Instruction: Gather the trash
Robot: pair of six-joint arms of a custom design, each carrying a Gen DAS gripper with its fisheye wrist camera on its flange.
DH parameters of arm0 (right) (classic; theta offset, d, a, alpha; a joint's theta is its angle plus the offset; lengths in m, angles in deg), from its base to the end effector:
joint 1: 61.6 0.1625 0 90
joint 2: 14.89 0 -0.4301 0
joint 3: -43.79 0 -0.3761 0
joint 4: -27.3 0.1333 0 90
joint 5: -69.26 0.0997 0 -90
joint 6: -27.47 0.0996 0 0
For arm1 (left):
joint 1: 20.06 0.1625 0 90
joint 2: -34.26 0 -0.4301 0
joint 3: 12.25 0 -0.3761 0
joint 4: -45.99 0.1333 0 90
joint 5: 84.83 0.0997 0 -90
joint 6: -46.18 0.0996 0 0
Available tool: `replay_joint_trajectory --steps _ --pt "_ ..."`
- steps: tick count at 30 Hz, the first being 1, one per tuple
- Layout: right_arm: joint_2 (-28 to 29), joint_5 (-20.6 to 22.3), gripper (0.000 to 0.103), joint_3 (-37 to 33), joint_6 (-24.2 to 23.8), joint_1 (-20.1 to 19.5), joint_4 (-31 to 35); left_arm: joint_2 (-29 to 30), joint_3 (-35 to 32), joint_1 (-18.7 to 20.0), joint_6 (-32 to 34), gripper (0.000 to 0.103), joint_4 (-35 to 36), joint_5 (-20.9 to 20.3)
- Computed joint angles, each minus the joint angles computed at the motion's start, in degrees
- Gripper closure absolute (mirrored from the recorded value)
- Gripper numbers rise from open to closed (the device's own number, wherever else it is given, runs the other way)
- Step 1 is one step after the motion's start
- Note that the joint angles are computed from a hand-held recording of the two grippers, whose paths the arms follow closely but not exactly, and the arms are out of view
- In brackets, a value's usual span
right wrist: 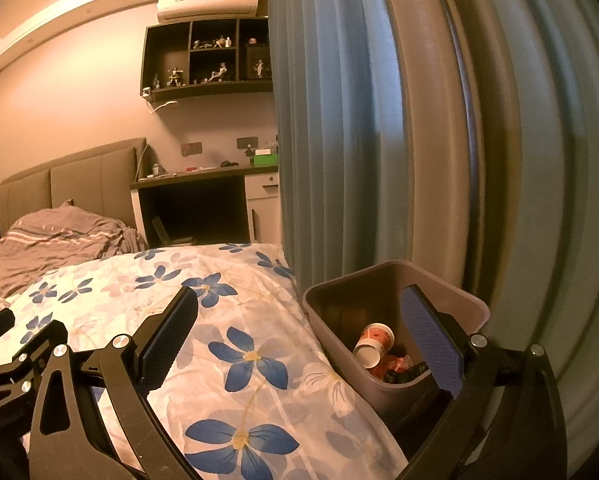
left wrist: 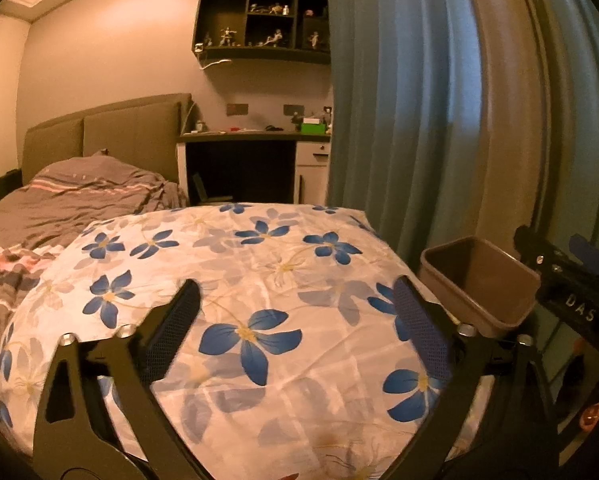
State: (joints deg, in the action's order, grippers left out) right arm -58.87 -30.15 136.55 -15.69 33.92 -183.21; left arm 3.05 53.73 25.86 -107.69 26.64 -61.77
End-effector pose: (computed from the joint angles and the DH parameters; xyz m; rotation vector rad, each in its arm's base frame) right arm 0.1821 -0.6675 0.2421 0.7866 -2.0561 1.4454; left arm -0.3170 -0.6506 0.0644 0.2799 1.8999 -1.4672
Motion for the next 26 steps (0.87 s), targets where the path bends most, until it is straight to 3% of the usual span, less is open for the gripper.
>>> replay_joint_trajectory --steps 13,26 --pt "-0.28 0.18 0.006 0.62 0.15 -0.18 -0.68 -0.77 1.44 -0.01 0.86 0.014 -1.58 0.52" --pt "-0.42 0.37 0.006 0.92 0.3 -0.14 -1.03 -1.44 2.63 -0.66 3.94 0.006 -4.93 -1.22"
